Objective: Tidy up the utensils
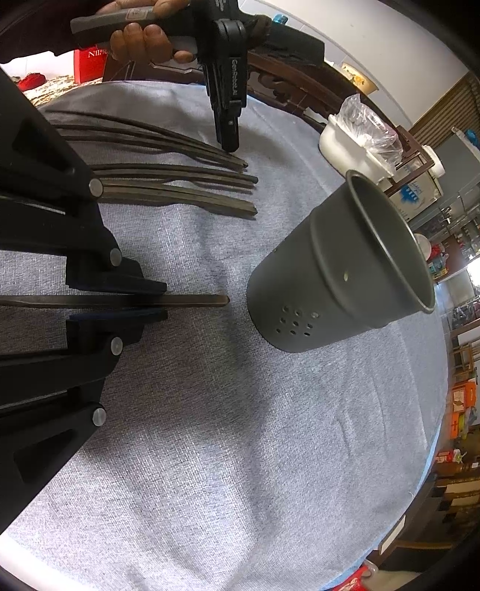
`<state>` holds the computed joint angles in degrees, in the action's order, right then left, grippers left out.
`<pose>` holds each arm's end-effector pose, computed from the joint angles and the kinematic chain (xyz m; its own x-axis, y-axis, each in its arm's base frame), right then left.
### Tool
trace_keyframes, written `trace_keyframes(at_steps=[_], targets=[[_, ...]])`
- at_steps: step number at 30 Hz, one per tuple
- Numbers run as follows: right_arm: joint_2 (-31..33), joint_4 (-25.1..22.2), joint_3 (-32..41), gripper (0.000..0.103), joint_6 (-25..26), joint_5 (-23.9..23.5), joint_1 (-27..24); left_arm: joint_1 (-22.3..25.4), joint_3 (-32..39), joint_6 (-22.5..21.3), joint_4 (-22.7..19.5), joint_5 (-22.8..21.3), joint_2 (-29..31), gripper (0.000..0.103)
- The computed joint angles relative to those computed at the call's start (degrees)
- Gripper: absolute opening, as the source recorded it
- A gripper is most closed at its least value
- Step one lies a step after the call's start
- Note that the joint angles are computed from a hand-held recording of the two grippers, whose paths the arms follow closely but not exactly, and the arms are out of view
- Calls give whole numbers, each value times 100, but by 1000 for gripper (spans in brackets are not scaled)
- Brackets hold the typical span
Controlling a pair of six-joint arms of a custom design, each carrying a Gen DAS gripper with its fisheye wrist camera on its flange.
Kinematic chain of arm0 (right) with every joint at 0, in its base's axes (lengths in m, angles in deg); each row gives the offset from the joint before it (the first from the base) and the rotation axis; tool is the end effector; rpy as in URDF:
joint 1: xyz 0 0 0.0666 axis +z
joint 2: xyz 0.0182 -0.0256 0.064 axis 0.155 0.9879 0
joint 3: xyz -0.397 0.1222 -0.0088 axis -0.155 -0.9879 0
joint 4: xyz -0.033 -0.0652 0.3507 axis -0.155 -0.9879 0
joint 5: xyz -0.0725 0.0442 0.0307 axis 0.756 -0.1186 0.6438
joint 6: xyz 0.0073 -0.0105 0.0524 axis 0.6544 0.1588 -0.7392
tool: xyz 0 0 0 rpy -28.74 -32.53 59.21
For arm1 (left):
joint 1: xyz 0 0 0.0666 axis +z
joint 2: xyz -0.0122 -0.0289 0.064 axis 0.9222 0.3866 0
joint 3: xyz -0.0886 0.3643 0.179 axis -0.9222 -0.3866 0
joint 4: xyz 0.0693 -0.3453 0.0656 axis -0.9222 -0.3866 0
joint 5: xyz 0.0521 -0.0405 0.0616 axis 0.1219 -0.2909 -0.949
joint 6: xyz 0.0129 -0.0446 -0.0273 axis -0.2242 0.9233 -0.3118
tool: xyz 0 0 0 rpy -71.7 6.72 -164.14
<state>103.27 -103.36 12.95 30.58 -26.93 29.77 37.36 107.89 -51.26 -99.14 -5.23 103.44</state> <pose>0.4711 0.1869 0.4557 -0.9408 0.0592 -0.3337 -0.0644 0.9355 0.3475 0.5596 -0.3247 0.4349 -0.9829 -0.0875 -0.1622 -0.0574 0.9817 -0.1818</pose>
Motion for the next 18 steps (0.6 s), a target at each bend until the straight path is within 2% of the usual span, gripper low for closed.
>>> trace_keyframes(at_steps=[5,8,12,18], targets=[[242,-380,371,11,86,-187,-70,73,-220,1,162,100,-180,18],[363,-486,537,11,65,-220,-95,95,-319,-102,188,21,-304,24],[457,-466,652,11,25,-143,-70,44,-125,-274,5,19,-219,24],[454,-369,605,11,-7,-254,-110,22,-196,-280,40,133,-178,24]])
